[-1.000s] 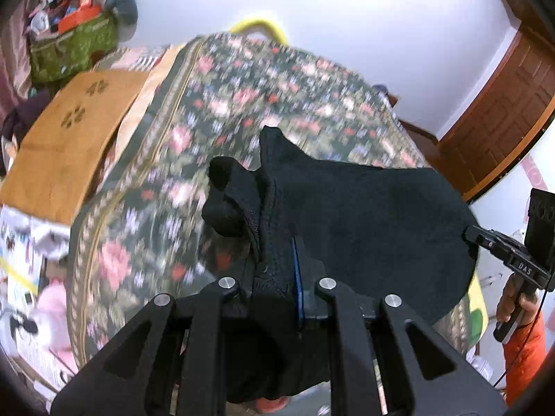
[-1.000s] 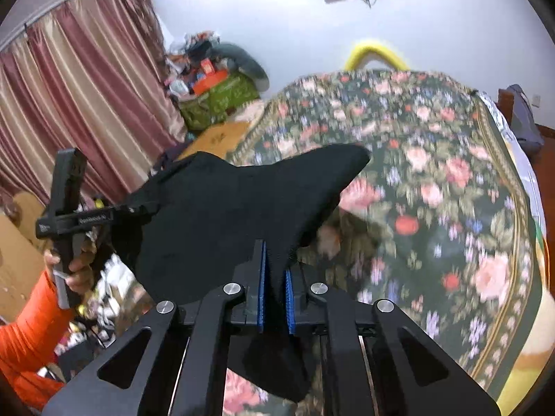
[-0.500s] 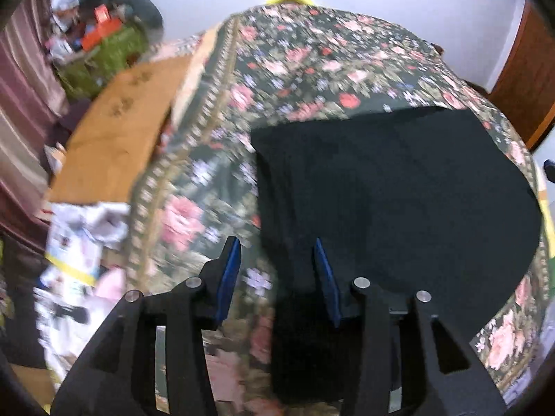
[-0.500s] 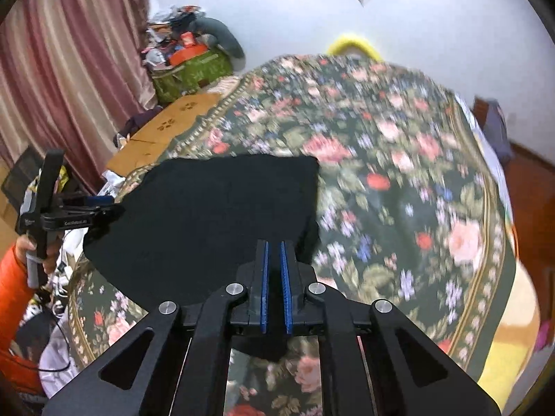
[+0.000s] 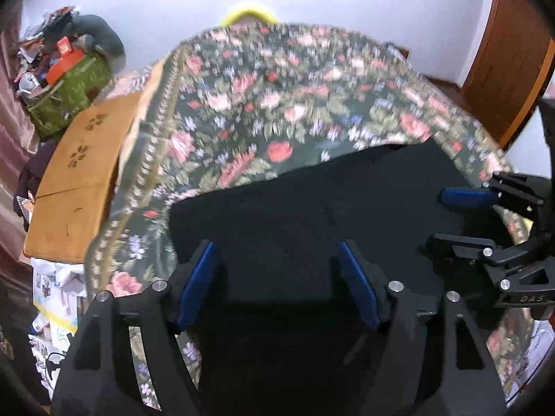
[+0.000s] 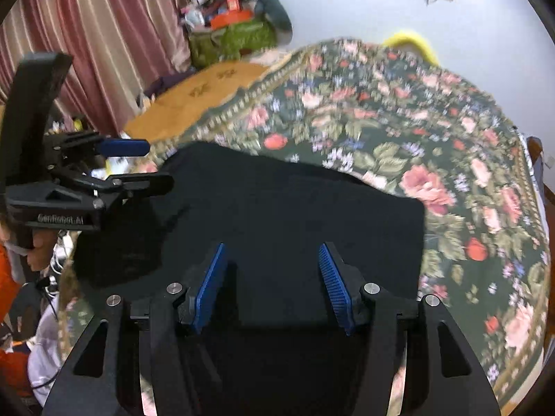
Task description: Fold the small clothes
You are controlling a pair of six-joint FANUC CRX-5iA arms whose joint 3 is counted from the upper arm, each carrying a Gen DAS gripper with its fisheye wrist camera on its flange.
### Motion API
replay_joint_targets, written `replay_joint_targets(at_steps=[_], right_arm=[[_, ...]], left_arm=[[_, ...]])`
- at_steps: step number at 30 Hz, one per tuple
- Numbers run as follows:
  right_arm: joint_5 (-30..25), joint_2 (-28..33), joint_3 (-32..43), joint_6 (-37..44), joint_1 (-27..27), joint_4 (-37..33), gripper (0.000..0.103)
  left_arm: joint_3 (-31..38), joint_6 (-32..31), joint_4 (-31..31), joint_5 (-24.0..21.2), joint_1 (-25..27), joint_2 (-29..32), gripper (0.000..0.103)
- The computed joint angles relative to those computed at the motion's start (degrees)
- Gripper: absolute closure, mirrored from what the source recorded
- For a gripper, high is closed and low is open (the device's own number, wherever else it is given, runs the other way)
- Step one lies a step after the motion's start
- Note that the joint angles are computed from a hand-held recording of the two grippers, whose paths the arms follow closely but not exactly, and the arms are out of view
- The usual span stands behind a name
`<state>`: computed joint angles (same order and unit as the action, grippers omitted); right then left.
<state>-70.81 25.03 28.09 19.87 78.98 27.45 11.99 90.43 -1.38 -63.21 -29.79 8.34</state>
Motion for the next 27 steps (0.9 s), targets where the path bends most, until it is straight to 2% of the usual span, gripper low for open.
replay_joint_targets(at_steps=[2, 3, 6, 7, 10, 13, 18, 24, 27], right_arm=[[0.3, -0.6, -1.5, -0.8, -0.6, -0.8, 0.051], [1.0, -1.5, -3.1, -1.7, -0.6, -0.4, 0.048], [1.4, -4.1, -7.6, -5.7, 0.0, 1.9, 0.046], [1.4, -4.9, -9.0, -7.1, 0.2, 2.6, 0.046], [-0.2, -6.8, -11.6, -10.3, 1.4, 4.1, 0.046], [-3.3, -7.0, -10.8, -11.6, 2.5, 4.8, 0.046], [-2.3, -6.8, -9.8, -13.2, 4.4, 8.3, 0.046], [-0.1, -3.2, -4.6, -10.1, 5.7, 9.8, 0.046], [0.5, -1.2, -2.2, -7.9, 5.9, 8.9, 0.045]], left_arm=[[1.1, 0.5, -0.2, -1.6, 0.1, 2.0, 0.031], [0.9, 0.1, 0.8, -1.8, 0.8, 2.5, 0.03], [-3.0, -2.1, 7.5, 0.1, 4.7, 1.7, 0.029], [-3.4, -1.3, 7.2, 0.3, 5.0, 1.3, 0.029], [-3.6, 3.2, 0.0, -0.5, 4.8, -0.5, 0.029], [-5.4, 4.1, -1.6, -1.1, 5.9, -3.1, 0.029], [-7.0, 6.1, -6.3, -0.6, 4.1, -7.8, 0.029], [-9.3, 3.4, -0.8, 2.7, 2.4, -11.7, 0.029], [-10.3, 2.2, 1.4, 4.6, 1.3, -12.4, 0.024]])
